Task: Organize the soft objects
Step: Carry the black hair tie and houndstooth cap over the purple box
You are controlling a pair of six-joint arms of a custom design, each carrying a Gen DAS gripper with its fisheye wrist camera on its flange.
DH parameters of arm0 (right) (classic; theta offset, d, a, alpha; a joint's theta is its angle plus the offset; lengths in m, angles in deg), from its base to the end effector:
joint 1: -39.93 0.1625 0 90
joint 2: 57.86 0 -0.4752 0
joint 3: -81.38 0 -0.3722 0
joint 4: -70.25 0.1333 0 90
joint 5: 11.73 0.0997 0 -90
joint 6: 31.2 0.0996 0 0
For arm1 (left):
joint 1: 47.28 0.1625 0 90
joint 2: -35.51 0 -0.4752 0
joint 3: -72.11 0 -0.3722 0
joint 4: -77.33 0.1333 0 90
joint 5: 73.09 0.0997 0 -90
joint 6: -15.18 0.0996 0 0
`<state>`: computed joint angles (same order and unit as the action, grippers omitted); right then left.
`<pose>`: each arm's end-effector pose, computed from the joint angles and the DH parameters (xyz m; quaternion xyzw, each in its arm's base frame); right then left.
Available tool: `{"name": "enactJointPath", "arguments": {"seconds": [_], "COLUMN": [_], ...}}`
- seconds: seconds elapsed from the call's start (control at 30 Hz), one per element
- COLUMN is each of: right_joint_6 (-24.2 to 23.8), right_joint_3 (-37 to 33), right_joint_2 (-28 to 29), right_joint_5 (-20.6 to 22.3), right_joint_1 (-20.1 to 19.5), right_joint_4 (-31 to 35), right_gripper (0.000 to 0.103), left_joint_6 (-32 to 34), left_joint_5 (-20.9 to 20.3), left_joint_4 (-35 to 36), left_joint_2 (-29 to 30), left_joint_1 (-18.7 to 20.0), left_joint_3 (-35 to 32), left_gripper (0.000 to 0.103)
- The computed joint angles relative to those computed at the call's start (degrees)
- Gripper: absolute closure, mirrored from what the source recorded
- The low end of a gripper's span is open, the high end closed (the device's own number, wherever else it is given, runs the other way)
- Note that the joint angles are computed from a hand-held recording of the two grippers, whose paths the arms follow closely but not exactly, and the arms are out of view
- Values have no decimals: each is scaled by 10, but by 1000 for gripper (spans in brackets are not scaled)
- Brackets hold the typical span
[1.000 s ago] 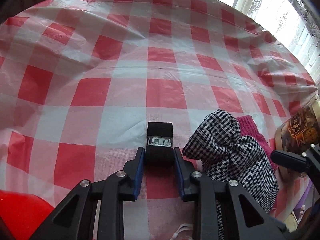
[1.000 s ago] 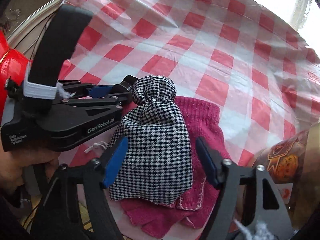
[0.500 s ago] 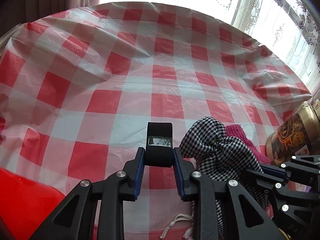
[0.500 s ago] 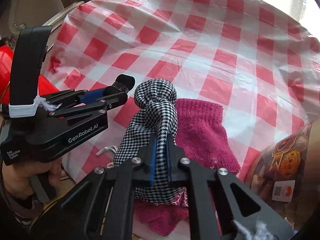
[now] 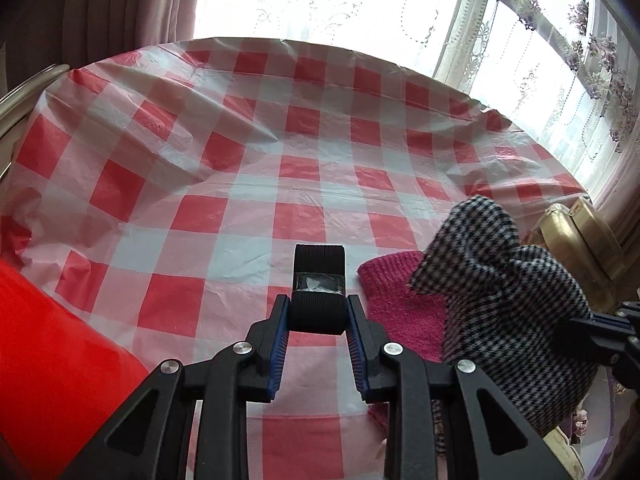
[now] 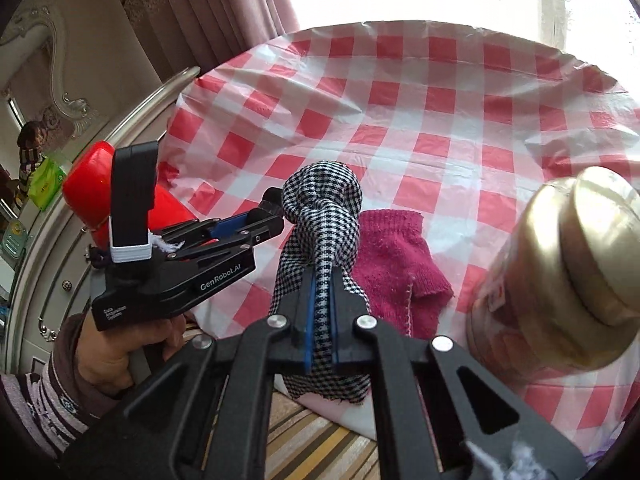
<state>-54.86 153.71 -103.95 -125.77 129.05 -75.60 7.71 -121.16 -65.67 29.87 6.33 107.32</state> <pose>0.0805 -0.7964 0.3105 0.1346 -0.9375 0.2014 0.2499 -0.3835 -0.8572 -0.0028 0.1580 0.9035 -0.3067 0.2542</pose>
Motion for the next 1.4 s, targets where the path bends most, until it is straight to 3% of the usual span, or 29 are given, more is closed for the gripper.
{"name": "enactJointPath", "arguments": {"seconds": [0.3, 0.47, 0.83, 1.1, 1.3, 1.4], "right_joint_6": [55, 89, 144, 137, 110, 90], "right_joint_3": [151, 236, 364, 439, 488, 506], "right_joint_2": [-145, -231, -371, -449, -493, -508], "right_joint_5": [-1, -34, -53, -83, -69, -38], "right_joint_1": [-4, -13, -30, -46, -104, -144], "right_joint_4": [-77, -127, -172, -191, -172, -154], "right_gripper": [95, 95, 95, 95, 95, 95], "left_joint_6": [-11, 2, 22, 49, 60, 63], "left_joint_5": [-31, -60, -125, -161, -169, -176], "left_joint_4": [-77, -89, -73, -58, -31, -11], "left_joint_2": [-49, -53, -40, -32, -20, -9], "left_joint_1": [-27, -47, -94, -131, -151, -158], "left_joint_3": [118, 138, 148, 150, 137, 123], "left_gripper": [74, 74, 74, 74, 74, 74]}}
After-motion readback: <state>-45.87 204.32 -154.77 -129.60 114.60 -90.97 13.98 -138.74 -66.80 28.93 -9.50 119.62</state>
